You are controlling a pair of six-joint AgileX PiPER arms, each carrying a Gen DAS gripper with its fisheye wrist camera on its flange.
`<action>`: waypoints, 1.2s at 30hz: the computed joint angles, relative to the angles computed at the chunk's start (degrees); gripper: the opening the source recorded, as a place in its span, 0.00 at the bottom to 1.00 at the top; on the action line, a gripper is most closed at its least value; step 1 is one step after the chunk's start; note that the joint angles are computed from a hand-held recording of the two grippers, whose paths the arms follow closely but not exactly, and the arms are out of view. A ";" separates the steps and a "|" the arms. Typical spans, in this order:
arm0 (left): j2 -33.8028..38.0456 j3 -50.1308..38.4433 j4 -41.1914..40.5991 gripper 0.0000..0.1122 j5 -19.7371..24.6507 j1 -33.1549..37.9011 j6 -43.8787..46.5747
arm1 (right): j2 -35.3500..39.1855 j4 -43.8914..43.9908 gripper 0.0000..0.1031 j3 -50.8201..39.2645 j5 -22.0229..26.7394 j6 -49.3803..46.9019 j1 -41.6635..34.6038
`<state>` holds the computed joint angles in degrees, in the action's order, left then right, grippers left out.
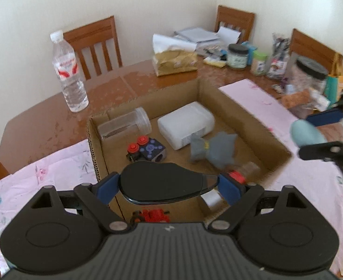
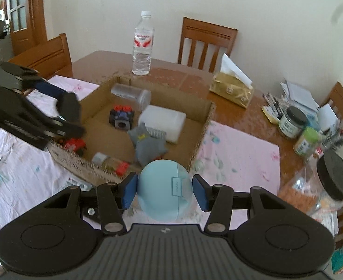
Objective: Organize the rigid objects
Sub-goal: 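Carry both items into the cardboard box and open both grippers, then move the right tool to the black digital timer while the left approaches the white card package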
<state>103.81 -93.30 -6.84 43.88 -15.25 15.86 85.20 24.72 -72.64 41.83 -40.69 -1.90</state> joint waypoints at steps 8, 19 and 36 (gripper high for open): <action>0.45 2.06 3.17 0.81 -4.04 0.29 -6.97 | 3.99 0.48 0.55 -4.83 0.78 -0.79 1.78; -13.82 15.40 10.71 0.84 -5.42 2.08 -18.86 | 13.53 -0.39 0.55 -15.82 2.52 0.49 8.60; -23.95 27.28 16.23 0.87 -4.53 6.09 -26.33 | 13.17 -9.37 1.00 -16.22 -2.03 12.18 14.27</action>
<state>79.86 -66.02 9.40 39.34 -9.16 -10.48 98.37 15.35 -88.86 39.80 -28.52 12.37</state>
